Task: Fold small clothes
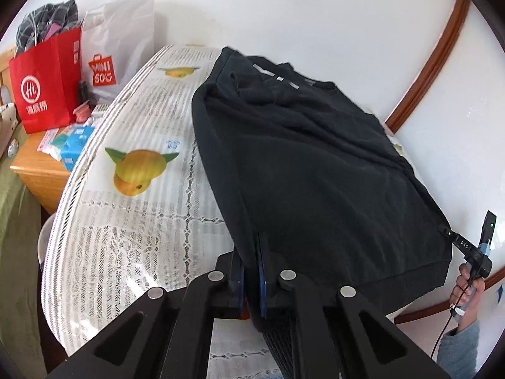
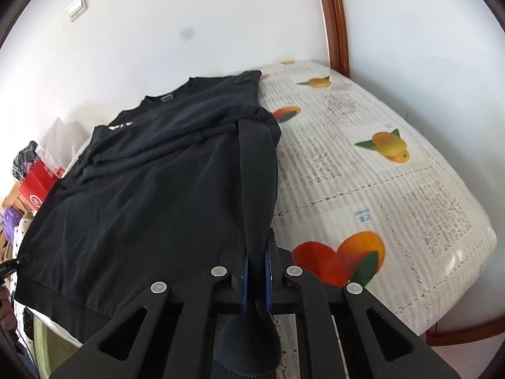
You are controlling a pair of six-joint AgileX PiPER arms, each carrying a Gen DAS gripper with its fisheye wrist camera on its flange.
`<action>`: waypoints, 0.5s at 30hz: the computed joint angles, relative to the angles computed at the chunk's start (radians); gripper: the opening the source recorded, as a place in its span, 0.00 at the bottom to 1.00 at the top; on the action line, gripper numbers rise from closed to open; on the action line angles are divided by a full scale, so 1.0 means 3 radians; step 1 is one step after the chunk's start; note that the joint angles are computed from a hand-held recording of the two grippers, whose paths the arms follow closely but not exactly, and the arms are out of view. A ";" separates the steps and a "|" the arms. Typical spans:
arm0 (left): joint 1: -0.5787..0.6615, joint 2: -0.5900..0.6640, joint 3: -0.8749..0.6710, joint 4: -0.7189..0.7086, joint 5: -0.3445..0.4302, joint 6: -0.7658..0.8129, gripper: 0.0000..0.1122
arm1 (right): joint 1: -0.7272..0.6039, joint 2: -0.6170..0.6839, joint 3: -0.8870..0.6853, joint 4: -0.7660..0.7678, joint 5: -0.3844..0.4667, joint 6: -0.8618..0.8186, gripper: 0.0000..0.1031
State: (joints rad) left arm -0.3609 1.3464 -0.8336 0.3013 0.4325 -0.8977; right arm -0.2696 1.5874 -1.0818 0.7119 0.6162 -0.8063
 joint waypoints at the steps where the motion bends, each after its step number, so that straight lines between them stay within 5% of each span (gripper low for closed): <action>1: -0.0043 -0.0025 -0.0026 0.0092 0.0042 -0.0067 0.06 | -0.0019 -0.0033 0.0000 0.0031 0.0021 -0.0047 0.07; 15: -0.0001 0.0205 -0.0840 0.0289 0.0433 -0.0016 0.06 | 0.0069 0.0067 -0.0523 0.0219 0.0163 0.0147 0.07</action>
State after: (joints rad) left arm -0.3612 1.4080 -1.0857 0.3879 0.5626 -0.9025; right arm -0.2489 1.6074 -1.2388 0.7776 0.6652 -0.7621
